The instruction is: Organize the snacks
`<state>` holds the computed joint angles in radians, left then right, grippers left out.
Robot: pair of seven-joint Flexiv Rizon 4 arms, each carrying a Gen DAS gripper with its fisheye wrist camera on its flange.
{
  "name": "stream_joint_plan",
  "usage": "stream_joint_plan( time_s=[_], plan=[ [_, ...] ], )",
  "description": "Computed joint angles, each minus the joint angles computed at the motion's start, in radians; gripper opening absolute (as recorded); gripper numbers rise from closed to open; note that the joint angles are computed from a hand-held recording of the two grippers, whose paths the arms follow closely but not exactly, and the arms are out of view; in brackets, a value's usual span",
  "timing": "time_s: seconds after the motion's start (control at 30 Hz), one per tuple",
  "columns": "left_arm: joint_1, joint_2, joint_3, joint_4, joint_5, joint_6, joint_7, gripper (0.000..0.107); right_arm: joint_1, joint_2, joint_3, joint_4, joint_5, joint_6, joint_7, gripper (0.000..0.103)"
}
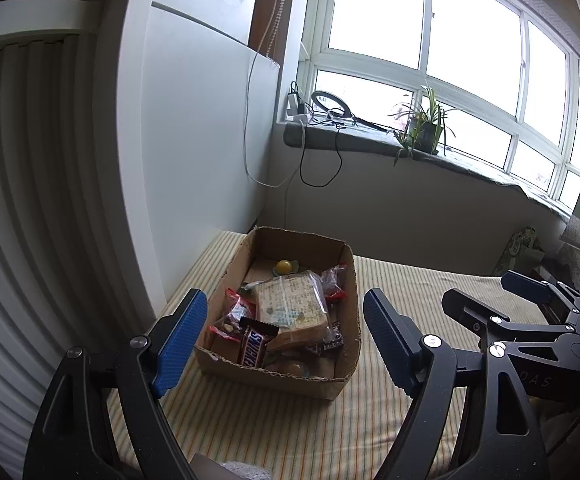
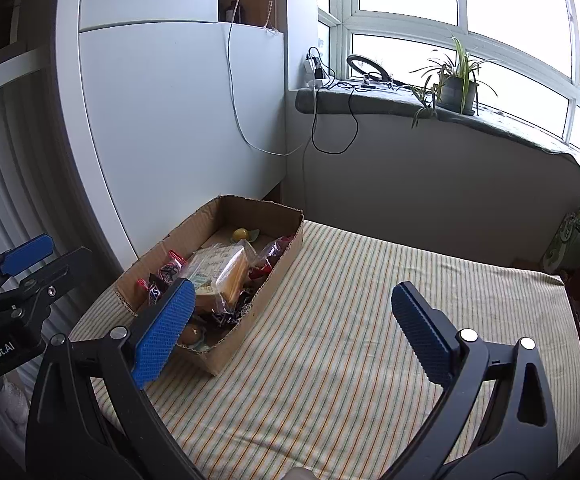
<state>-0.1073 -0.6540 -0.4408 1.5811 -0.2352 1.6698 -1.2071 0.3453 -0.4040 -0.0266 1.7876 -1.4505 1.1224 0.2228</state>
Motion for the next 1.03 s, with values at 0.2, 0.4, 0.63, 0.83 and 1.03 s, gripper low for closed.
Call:
stream_joint_plan(
  time_s=[0.2, 0.4, 0.63, 0.83, 1.03],
  plan=[
    [0.017, 0.007, -0.021, 0.016, 0.000, 0.007, -0.005, 0.081, -0.002, 0.004, 0.001, 0.007, -0.010, 0.002, 0.016, 0.101],
    [0.020, 0.004, -0.025, 0.012, 0.004, 0.004, -0.005, 0.081, -0.003, 0.009, 0.004, 0.011, -0.012, -0.002, 0.022, 0.101],
    [0.007, 0.002, -0.013, 0.006, 0.003, -0.004, -0.005, 0.081, -0.009, 0.009, 0.007, 0.015, -0.014, 0.003, 0.028, 0.101],
    [-0.005, 0.005, -0.002, 0.001, -0.005, -0.012, -0.005, 0.081, -0.015, 0.015, 0.005, 0.025, -0.018, 0.012, 0.040, 0.101],
    [0.000, -0.005, -0.022, 0.005, 0.013, 0.013, 0.005, 0.081, -0.027, 0.016, 0.006, 0.035, -0.027, 0.020, 0.055, 0.101]
  ],
)
